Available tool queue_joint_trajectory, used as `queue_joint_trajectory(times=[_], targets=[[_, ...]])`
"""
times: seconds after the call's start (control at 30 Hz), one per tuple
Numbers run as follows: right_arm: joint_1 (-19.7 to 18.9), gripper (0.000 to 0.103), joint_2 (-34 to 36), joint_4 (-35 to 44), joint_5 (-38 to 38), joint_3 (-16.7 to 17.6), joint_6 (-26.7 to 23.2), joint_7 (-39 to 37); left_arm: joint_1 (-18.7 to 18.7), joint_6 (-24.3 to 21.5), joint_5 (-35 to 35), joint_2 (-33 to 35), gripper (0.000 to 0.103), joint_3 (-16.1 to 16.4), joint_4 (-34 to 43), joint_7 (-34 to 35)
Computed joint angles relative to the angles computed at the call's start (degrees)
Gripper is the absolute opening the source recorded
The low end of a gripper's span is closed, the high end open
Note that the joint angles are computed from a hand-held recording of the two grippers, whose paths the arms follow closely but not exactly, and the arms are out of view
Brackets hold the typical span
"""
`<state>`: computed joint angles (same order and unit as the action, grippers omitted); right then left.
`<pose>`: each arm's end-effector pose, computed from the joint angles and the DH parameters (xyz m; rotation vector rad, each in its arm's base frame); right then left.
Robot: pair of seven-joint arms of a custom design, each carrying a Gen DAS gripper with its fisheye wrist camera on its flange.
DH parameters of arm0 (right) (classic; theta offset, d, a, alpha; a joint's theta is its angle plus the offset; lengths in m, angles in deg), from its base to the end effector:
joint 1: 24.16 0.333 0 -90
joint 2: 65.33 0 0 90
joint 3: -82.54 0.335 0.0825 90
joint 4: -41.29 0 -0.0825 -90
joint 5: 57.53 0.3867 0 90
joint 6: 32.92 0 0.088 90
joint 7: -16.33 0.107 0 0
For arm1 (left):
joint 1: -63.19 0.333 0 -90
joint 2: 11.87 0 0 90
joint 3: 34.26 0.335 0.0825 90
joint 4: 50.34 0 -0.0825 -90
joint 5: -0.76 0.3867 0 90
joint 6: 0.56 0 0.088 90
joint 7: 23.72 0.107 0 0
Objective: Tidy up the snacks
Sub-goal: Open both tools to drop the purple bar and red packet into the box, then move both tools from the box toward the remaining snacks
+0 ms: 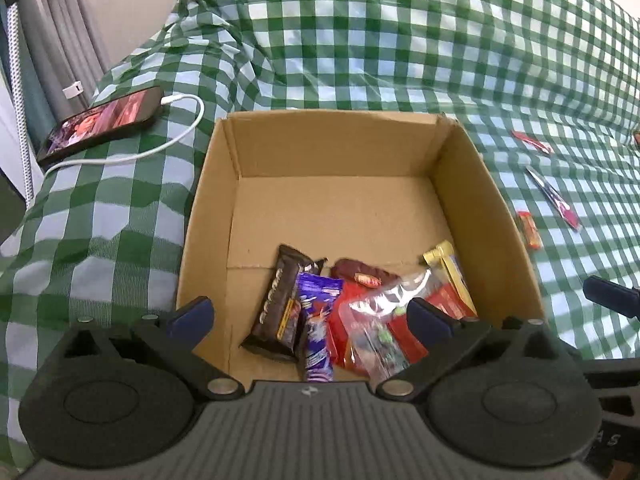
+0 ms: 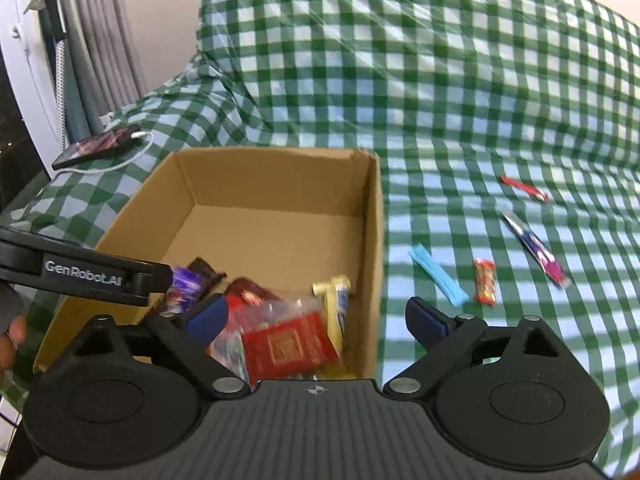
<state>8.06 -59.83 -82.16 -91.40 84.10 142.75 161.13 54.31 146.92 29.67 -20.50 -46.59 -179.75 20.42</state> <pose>0.4714 0.3683 0.4599 -1.8136 1.4780 -0.3551 0.4916 -0.2035 0.4896 -1.9103 1.8010 -0.4831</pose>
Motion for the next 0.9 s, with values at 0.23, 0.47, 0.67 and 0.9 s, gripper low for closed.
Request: queue_joint_trajectory(times=[0.23,0.47,0.67,0.9], targets=[[-2.28,0.098,-6.53,-5.25,-8.17,2.73,-1.49,11.05,-2.05,-0.95,-5.37,-5.60,0.103,-0.44,-3.95,1.35],[-7.52,0.100,-12.96,-9.44,-12.96,8.77,-2.65,16.07,-2.62,-4.34,-5.55,-12.93,0.103,-2.45,-7.58,-3.09],[-10.56,0.101,-19.84,-15.35,-10.61,13.03,-2.00,15.02,-4.00,-8.48,-5.29,-19.17,0.103,-4.06,-10.70,-5.22],[-12.33,0.101,-26.44,-20.96,-5.29,16.58,-0.60,9.84,-5.57,-14.96,-2.62,-25.03,0.103,-7.81,-13.69,-11.48]])
